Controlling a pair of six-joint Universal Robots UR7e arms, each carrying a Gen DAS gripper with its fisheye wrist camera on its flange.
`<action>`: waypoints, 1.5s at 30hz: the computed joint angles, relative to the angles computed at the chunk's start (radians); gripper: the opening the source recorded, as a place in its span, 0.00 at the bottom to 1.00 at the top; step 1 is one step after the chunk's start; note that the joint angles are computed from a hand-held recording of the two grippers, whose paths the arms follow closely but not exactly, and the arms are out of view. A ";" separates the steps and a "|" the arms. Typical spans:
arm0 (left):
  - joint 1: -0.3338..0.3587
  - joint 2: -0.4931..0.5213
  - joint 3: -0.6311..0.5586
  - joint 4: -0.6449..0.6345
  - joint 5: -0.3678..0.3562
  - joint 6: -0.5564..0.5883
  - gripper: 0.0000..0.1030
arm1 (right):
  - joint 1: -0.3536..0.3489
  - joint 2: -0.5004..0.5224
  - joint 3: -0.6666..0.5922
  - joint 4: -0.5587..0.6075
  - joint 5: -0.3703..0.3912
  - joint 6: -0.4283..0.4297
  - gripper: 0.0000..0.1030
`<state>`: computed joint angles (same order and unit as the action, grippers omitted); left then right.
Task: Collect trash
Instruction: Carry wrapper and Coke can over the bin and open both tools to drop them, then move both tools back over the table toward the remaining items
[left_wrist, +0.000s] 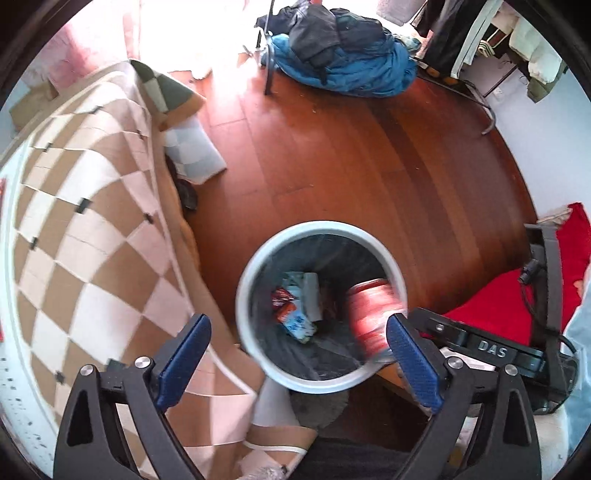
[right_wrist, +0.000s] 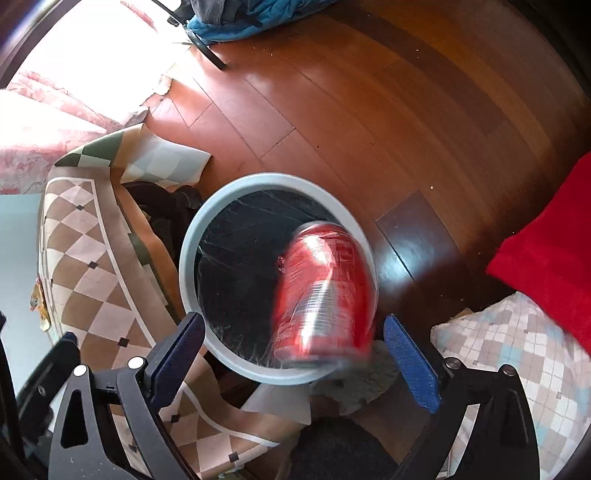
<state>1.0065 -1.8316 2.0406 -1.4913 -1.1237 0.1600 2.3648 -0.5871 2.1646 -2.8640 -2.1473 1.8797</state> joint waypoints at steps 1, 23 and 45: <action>0.001 -0.003 0.002 -0.008 0.011 0.008 0.95 | 0.003 -0.001 -0.004 0.013 0.003 0.006 0.99; -0.067 -0.125 0.020 0.012 0.100 0.052 0.96 | 0.136 -0.041 -0.253 0.606 0.020 0.094 1.00; -0.121 -0.179 -0.262 0.173 0.077 0.030 0.96 | 0.360 0.041 -0.773 1.265 -0.174 0.355 1.00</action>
